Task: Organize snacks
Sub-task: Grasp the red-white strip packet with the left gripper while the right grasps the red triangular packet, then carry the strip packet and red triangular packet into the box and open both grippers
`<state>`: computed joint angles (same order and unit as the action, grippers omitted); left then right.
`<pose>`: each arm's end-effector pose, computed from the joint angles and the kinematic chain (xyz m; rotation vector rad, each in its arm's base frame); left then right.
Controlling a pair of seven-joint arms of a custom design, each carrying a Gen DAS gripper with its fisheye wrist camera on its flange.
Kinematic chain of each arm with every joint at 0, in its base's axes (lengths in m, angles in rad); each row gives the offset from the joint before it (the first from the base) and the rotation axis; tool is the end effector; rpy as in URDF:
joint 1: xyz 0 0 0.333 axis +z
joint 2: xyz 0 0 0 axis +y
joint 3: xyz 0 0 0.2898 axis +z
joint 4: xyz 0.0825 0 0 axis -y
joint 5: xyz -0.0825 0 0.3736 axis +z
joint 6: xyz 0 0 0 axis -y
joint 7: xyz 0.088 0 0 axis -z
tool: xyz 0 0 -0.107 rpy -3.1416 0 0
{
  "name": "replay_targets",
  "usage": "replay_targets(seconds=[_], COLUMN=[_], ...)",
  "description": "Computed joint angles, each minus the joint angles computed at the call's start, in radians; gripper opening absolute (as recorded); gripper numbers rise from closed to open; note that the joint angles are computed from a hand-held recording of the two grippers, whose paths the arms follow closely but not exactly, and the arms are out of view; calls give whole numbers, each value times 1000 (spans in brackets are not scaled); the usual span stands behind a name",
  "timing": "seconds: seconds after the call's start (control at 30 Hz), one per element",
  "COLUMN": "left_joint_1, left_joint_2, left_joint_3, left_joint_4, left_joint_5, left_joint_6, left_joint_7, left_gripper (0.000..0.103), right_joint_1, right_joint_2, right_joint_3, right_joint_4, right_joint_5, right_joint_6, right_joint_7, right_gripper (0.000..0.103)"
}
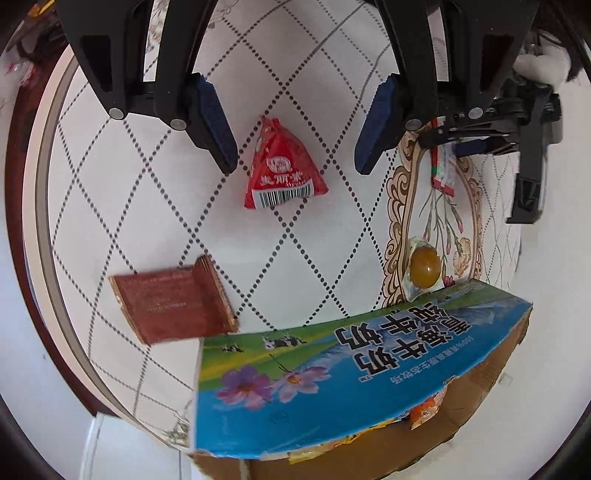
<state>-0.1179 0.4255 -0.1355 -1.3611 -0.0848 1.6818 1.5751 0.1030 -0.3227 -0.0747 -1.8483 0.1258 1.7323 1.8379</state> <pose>0.6340 -0.1578 0.4507 1.8390 -2.3310 0.0095 0.4638 0.0190 0.6472 -1.7772 2.2758 -0.0027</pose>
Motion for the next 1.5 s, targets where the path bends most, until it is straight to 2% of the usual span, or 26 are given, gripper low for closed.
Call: replay_targets(seconds=[0.03, 0.07, 0.1, 0.13, 0.2, 0.23, 0.33, 0.47, 0.5, 0.53, 0.63, 0.8, 0.87, 0.9, 0.97, 1.13, 1.27, 1.37, 1.43, 1.47, 1.5], left_joint_1=[-4, 6, 16, 25, 42, 43, 10, -15, -16, -16, 1, 8, 8, 10, 17, 12, -29, -48, -43, -34, -36], left_joint_2=[0, 35, 37, 36, 22, 19, 45, 5, -10, -31, -90, -122, -113, -118, -126, -97, 40, 101, 105, 90, 101], left_joint_3=[1, 6, 8, 10, 6, -1, -15, -6, -4, -2, 1, -3, -8, -9, -16, -28, -29, -30, -28, -27, -26], left_joint_4=[7, 49, 55, 55, 33, 29, 61, -8, -30, -56, -121, -116, -65, -52, -18, 127, 354, 394, 355, 316, 306], left_joint_5=[-7, -22, -48, -66, -100, -98, -14, 8, 3, 7, 0, -10, -24, -35, -72, -102, -56, -47, -54, -61, -63], left_joint_6=[-1, 3, 2, 8, 30, 30, -45, 20, 47, 66, 91, 85, 61, 53, 34, -4, -69, -85, -68, -58, -50], left_joint_7=[-33, -47, -81, -104, -124, -96, 30, 9, -7, -14, 0, 1, -2, -4, 1, 34, 19, -4, -10, -7, -14], left_gripper=[61, 61, 61, 61, 61, 64, 74, 74, 67, 54, 48, 47, 47, 47, 47, 47, 47, 47, 47, 47, 47], right_joint_1=[4, 9, 14, 20, 27, 29, 33, 34, 33, 33, 35, 39, 40, 40, 41, 39, 19, 6, 2, 1, 0], right_joint_2=[-1, 1, 5, 8, 8, 8, 7, 29, 32, 37, 41, 37, 32, 30, 29, 49, 63, 75, 73, 77, 75], right_joint_3=[10, 23, 32, 35, 36, 36, 30, 28, 28, 29, 34, 33, 30, 27, 18, 8, -8, -26, -29, -27, -22], right_joint_4=[-4, -6, -7, -8, -12, -12, -12, 1, 0, 2, 0, 7, 10, 14, 29, 92, 95, 92, 78, 74, 63], right_joint_5=[-31, -66, -90, -102, -103, -103, -79, -75, -74, -75, -80, -56, -37, -24, 11, 52, 90, 147, 175, 175, 172], right_joint_6=[13, 23, 25, 23, 20, 16, 13, 3, 3, 0, 2, 9, 18, 22, 24, 25, 21, -11, -24, -38, -41], right_joint_7=[-24, -45, -61, -80, -95, -98, -102, -119, -122, -128, -140, -134, -129, -126, -128, -146, -122, -114, -124, -132, -133], right_gripper=[68, 58, 44, 41, 39, 39, 39, 39, 39, 39, 39, 36, 36, 33, 17, 18, 21, 40, 57, 61, 61])
